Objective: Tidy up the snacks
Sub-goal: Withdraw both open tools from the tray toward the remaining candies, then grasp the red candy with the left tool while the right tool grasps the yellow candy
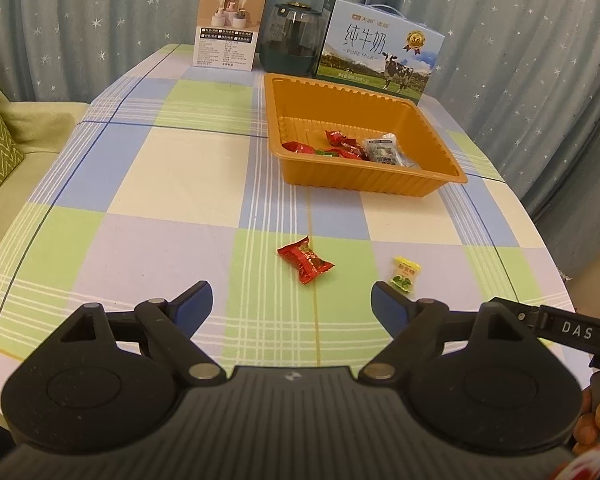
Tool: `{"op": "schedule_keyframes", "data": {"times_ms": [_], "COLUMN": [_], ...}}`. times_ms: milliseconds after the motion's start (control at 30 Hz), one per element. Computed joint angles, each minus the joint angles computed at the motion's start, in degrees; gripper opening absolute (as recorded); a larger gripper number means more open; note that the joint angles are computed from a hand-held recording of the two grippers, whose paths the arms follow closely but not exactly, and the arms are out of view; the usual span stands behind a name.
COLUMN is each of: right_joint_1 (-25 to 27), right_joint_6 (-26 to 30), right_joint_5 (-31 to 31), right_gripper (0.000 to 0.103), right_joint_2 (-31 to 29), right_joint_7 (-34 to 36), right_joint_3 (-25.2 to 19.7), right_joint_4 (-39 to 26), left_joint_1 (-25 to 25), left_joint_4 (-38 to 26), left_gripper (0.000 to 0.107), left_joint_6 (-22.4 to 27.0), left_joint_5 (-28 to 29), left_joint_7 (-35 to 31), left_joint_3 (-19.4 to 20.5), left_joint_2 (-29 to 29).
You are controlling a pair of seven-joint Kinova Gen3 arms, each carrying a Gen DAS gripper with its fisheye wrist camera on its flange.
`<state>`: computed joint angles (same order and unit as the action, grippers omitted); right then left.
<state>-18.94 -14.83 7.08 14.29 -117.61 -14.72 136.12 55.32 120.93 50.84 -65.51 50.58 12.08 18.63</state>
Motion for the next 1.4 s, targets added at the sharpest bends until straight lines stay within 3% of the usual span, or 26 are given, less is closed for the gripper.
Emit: {"op": "schedule_keyframes", "data": {"times_ms": [600, 967, 1133, 1400], "right_joint_1": [-5.1, -7.4, -11.2, -23.1], "right_joint_6": [0.3, -1.3, -3.0, -4.2], "right_joint_5": [-4.9, -6.5, -9.2, -16.4], "right_gripper": [0.067, 0.065, 0.055, 0.042], "right_joint_2": [9.7, 15.2, 16.5, 17.7], "right_joint_7": [6.3, 8.8, 11.4, 22.9], "right_joint_3": [2.3, 2.9, 5.7, 14.8], "right_joint_4": [-6.7, -11.6, -12.7, -13.2], "left_joint_1": [-4.4, -5.4, -6.1, -6.8], "left_joint_4": [2.6, 3.5, 4.3, 4.8], "left_gripper": [0.085, 0.085, 0.085, 0.085], "left_joint_6": [-9.0, -10.6, -11.4, -11.7], "left_joint_5": [-4.2, -7.5, -9.3, -11.2], "left_joint_7": [2.0, 5.8, 7.8, 10.2], "left_joint_3": [-3.6, -4.8, -4.8, -4.3], "left_joint_2": [2.6, 3.6, 3.7, 4.1]}}
